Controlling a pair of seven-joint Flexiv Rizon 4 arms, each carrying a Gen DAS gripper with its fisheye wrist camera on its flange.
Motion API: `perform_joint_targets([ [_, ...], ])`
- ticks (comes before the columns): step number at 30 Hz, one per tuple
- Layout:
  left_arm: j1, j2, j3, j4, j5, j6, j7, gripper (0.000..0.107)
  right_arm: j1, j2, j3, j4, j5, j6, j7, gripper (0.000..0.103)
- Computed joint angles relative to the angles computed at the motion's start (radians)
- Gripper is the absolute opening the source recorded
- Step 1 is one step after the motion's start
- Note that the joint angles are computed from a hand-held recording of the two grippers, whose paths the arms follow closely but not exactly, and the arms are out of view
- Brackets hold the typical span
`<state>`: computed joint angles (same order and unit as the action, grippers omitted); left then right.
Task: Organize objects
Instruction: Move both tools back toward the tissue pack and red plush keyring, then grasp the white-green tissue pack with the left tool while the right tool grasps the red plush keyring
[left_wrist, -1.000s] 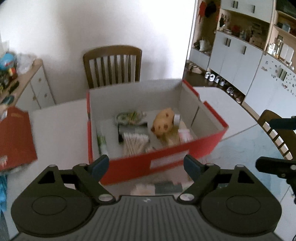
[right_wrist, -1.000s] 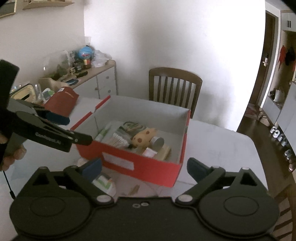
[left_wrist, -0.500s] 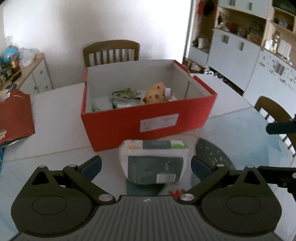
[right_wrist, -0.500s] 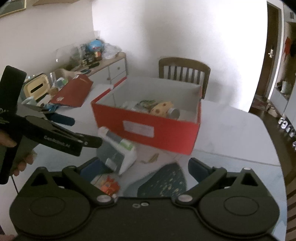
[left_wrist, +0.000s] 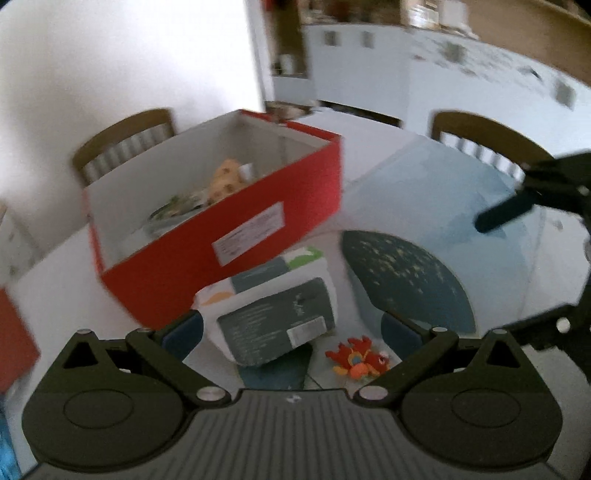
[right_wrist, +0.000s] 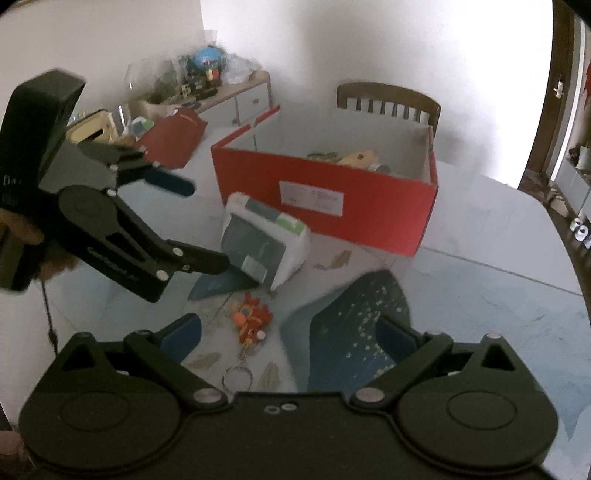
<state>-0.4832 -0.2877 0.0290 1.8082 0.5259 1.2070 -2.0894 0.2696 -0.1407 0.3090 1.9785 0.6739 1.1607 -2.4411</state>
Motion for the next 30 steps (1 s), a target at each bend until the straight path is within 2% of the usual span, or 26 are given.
perform_joint_targets([
  [2, 0.050, 0.000, -0.040, 0.026, -0.066, 0.045, 0.125, 0.103, 0.005, -0.004, -0.002, 0.005, -0.013, -0.004, 0.018, 0.101],
  [5, 0.087, -0.011, -0.063, 0.038, -0.137, 0.082, 0.262, 0.103, 0.011, -0.012, -0.002, 0.011, -0.037, -0.003, 0.043, 0.101],
  [8, 0.131, -0.026, -0.098, 0.047, -0.229, 0.102, 0.447, 0.103, 0.019, -0.023, 0.000, 0.018, -0.065, 0.006, 0.071, 0.101],
  [10, 0.156, -0.035, -0.122, 0.050, -0.285, 0.098, 0.573, 0.103, 0.026, -0.034, 0.002, 0.022, -0.090, 0.016, 0.097, 0.101],
  [13, 0.170, -0.053, -0.134, 0.044, -0.348, 0.088, 0.710, 0.103, 0.038, -0.050, 0.005, 0.028, -0.138, 0.035, 0.151, 0.101],
  [17, 0.196, -0.078, -0.162, 0.047, -0.453, 0.093, 0.874, 0.103, 0.052, -0.075, 0.011, 0.037, -0.209, 0.062, 0.229, 0.101],
  [21, 0.212, -0.109, -0.185, 0.031, -0.526, 0.056, 1.037, 0.103, 0.063, -0.105, 0.017, 0.041, -0.280, 0.091, 0.311, 0.100],
  [26, 0.210, -0.143, -0.187, 0.018, -0.581, 0.023, 1.162, 0.103, 0.072, -0.137, 0.026, 0.049, -0.370, 0.115, 0.395, 0.099],
  [30, 0.202, -0.168, -0.174, 0.015, -0.623, 0.018, 1.173, 0.103, 0.080, -0.160, 0.028, 0.056, -0.440, 0.143, 0.455, 0.097],
])
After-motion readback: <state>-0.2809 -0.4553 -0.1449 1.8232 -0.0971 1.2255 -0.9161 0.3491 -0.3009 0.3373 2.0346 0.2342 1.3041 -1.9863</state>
